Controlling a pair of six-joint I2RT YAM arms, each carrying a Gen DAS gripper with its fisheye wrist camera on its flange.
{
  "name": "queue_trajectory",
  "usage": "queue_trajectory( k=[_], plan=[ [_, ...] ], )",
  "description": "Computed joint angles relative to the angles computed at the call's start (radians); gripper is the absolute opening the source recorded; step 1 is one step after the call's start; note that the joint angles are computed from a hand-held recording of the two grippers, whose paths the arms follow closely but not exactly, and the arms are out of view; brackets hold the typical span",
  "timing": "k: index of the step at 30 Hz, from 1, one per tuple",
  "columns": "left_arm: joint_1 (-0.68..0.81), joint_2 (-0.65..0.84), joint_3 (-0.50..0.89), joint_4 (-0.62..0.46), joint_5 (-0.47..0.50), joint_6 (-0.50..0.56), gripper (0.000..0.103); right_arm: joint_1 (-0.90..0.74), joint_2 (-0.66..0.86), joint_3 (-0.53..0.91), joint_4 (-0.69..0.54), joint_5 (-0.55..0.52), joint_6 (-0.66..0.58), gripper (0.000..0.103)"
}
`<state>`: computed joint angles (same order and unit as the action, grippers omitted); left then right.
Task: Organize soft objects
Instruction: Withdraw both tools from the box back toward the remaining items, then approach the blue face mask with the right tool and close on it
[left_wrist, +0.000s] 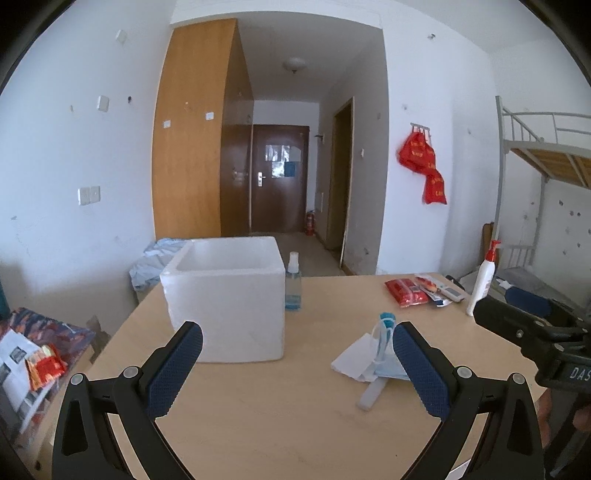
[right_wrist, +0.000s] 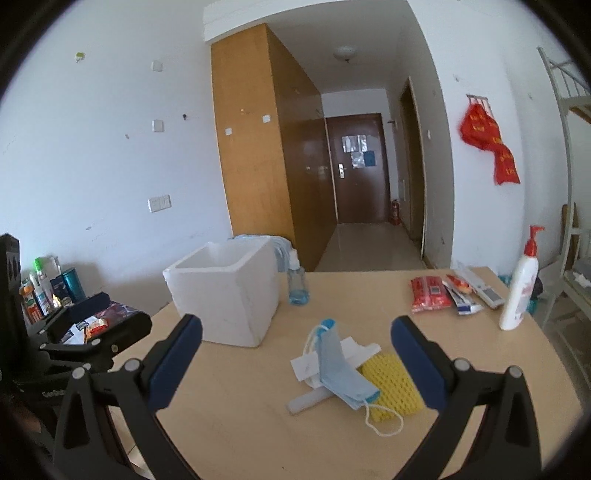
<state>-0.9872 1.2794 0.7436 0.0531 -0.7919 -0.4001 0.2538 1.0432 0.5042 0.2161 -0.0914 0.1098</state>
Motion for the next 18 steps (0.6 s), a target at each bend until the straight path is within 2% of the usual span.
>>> queue_trajectory(
  k=[6,18],
  plan=[
    [-0.008,0.06,-0.03,0.085,0.015,-0.009,0.103,-0.013,-0.032,-0.043,-0.012,0.02,-0.011,0.103],
    [-0.03,0.117,-0.033,0.137,0.02,0.012,0.103,-0.028,-0.054,-0.078,-0.026,0.04,-0.024,0.103]
  ],
)
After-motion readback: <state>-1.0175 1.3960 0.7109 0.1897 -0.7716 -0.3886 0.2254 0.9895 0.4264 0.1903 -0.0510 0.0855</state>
